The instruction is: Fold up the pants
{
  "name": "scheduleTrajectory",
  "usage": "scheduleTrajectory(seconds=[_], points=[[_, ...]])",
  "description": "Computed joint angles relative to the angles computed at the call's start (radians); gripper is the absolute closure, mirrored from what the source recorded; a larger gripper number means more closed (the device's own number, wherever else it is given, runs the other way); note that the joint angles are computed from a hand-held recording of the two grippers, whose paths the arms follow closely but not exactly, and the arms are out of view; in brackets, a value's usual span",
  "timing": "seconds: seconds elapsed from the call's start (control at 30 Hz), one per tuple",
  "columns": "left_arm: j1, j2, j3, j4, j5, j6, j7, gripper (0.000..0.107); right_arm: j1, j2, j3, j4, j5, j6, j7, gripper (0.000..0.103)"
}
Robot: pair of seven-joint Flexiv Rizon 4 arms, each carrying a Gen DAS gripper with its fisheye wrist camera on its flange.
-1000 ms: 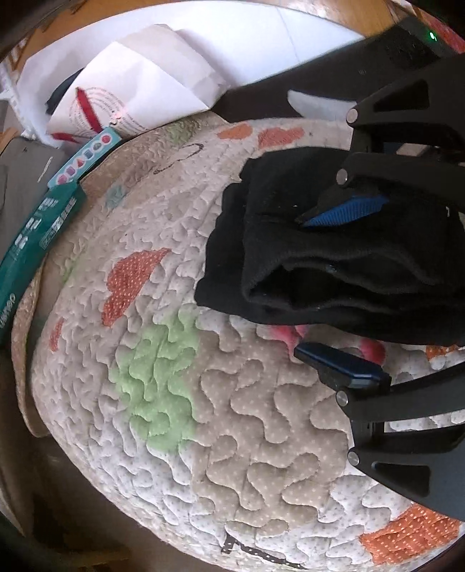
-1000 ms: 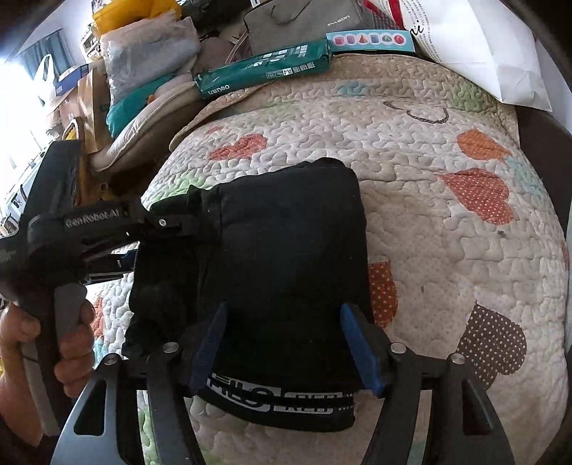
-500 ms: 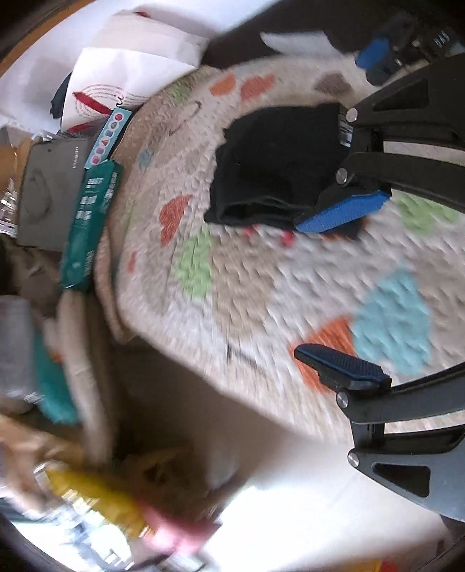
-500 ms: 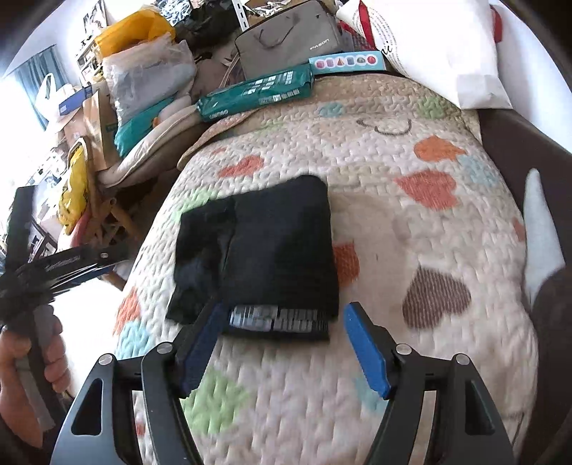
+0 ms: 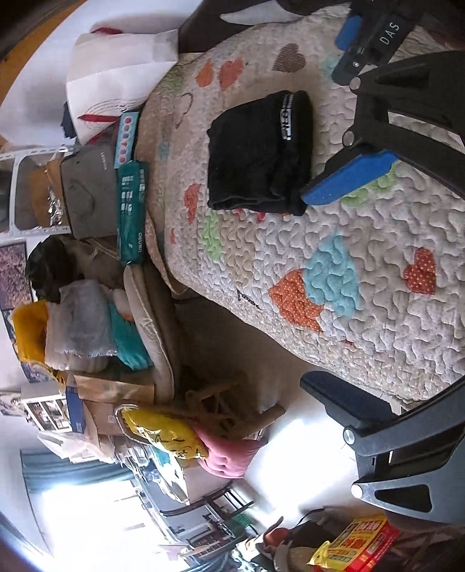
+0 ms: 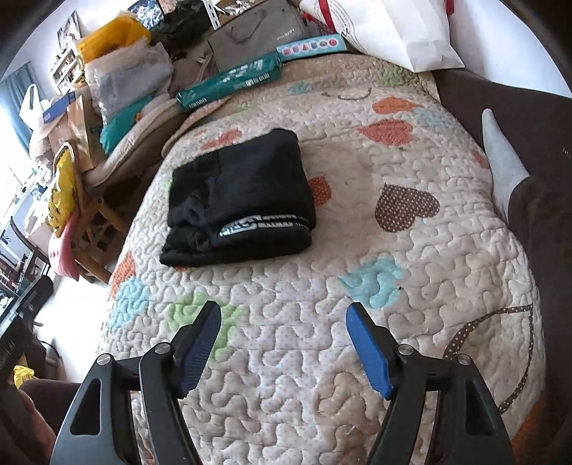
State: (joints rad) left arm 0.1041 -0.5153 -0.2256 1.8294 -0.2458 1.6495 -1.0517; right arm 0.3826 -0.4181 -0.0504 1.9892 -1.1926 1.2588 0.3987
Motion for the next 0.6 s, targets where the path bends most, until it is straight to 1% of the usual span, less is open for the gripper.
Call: scheduleTrajectory(seconds=[0.1,0.17,0.43,0.6], points=[[0.015,0.007,-0.02,-0.001,-0.011,-0.055,0.017,0.013,0.008,-0.001,0.003,-0.009,-0.009,-0.023,-0.017,0.024],[0.011,0.01,-0.02,0.002,-0.022,-0.074,0.026,0.013,0.011,-0.004,0.008,-0.015,-0.005,-0.035,-0.038,0.023],[0.023,0.007,-0.051,0.018,-0.051,-0.072,0.084,0.013,0.019,-0.018,0.011,-0.028,0.016,-0.041,-0.075,0.023],[0.015,0.006,-0.045,0.016,-0.067,-0.088,0.095,0.013,0.026,-0.022,0.009,-0.032,0.035,-0.046,-0.091,0.022]])
